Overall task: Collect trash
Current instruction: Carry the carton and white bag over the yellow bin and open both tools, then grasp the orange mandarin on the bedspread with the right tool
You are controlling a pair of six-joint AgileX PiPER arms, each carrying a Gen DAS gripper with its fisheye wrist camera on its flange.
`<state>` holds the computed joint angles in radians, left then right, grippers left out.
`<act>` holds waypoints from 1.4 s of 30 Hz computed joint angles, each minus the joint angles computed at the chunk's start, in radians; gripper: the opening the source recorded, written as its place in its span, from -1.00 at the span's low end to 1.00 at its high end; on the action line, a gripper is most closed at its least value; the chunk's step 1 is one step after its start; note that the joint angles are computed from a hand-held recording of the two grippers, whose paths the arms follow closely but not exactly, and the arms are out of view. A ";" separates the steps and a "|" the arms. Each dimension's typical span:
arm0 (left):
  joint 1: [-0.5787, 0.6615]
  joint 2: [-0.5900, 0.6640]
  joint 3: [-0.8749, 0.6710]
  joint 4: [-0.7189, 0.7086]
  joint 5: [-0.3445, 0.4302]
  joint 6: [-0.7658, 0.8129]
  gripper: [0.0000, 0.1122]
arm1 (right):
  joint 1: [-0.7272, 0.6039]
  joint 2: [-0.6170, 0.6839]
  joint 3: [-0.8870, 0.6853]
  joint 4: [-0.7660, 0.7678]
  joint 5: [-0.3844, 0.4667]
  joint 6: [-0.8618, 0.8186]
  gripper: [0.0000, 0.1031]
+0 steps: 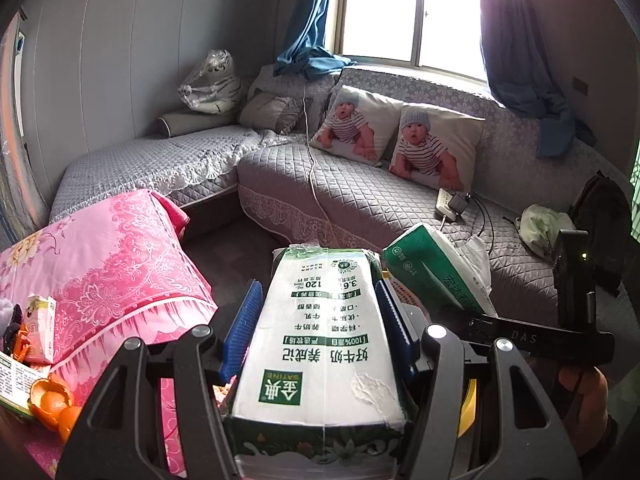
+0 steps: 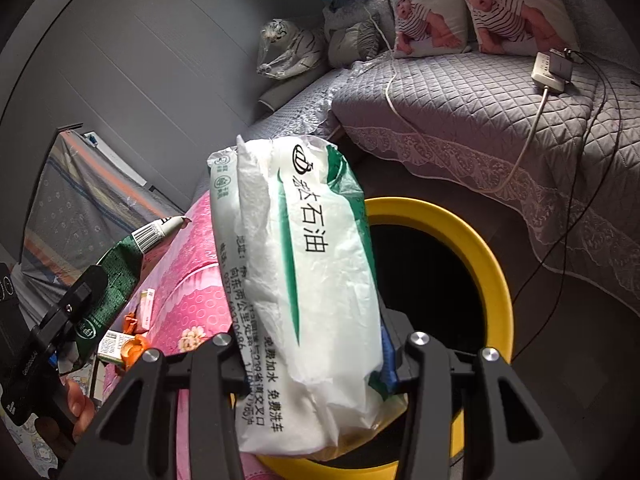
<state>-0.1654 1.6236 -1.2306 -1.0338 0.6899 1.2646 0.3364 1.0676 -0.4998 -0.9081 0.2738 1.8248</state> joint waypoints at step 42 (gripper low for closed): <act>0.965 0.071 -0.122 -0.324 0.201 0.239 0.68 | 0.533 0.511 -0.648 -0.061 0.225 -0.425 0.59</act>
<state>0.8001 1.6945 -1.3525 -1.3579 0.8909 1.5035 0.8693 1.5783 -1.1482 -0.9691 0.4987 1.3995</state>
